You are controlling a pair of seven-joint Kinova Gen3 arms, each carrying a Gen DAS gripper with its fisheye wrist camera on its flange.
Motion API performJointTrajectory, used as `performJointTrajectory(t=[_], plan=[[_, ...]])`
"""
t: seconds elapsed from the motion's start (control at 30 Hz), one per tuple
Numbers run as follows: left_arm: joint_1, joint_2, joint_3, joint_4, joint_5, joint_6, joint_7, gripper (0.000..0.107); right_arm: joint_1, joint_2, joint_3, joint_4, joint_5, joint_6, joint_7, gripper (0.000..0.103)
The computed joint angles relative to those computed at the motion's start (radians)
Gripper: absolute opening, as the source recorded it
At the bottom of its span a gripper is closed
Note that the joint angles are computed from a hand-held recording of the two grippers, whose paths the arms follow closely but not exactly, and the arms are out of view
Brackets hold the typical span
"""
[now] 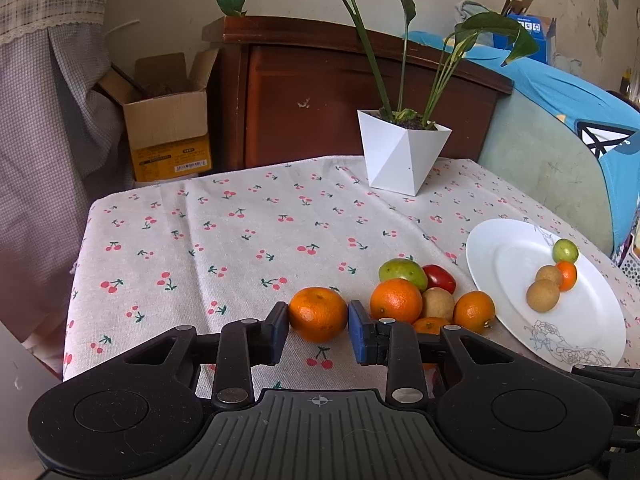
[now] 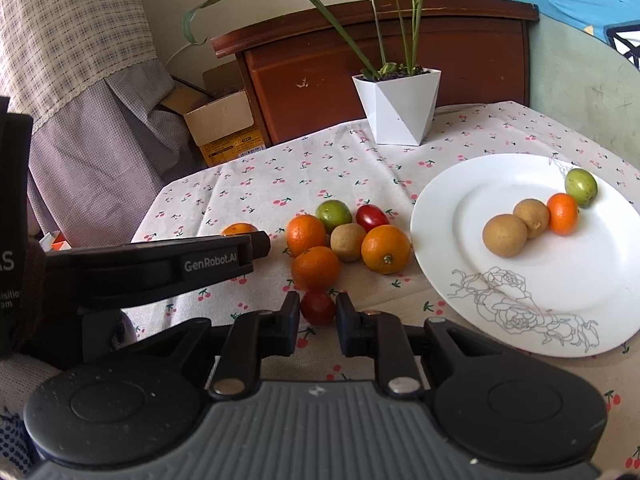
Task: Organize fruits
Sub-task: 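Grasp a tangerine with the left tool while the right tool reaches toward a red cherry tomato, then carry the tangerine to the plate with the left tool while the right tool carries the cherry tomato there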
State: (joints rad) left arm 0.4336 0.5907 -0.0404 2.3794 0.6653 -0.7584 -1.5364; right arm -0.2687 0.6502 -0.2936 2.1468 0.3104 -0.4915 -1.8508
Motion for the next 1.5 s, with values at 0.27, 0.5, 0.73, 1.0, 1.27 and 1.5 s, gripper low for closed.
performJointTrajectory(t=[0.27, 0.5, 0.73, 1.0, 1.27, 1.5], plan=[[0.032, -0.03, 0.006, 0.028, 0.038, -0.008, -0.012, 0.029, 0.011, -0.023, 0.003, 0.029, 0.006, -0.027, -0.016, 0.018], [0.065, -0.051, 0.017, 0.051, 0.079, -0.009, -0.021, 0.029, 0.009, -0.036, 0.014, 0.051, 0.002, -0.038, -0.013, 0.018], [0.091, -0.063, 0.021, 0.061, 0.126, -0.012, -0.034, 0.029, 0.053, -0.022, -0.018, 0.049, 0.073, -0.045, -0.062, 0.024], [0.076, -0.062, 0.024, 0.06, 0.128, 0.002, -0.025, 0.029, 0.008, -0.005, 0.01, 0.022, 0.036, -0.015, -0.029, 0.024], [0.078, -0.06, 0.023, 0.057, 0.12, 0.009, -0.018, 0.029, -0.008, -0.009, 0.018, 0.024, 0.005, -0.007, 0.01, 0.019], [0.07, -0.088, 0.038, 0.062, 0.083, -0.001, 0.004, 0.029, 0.018, -0.053, 0.015, 0.051, -0.013, -0.007, -0.006, 0.018]])
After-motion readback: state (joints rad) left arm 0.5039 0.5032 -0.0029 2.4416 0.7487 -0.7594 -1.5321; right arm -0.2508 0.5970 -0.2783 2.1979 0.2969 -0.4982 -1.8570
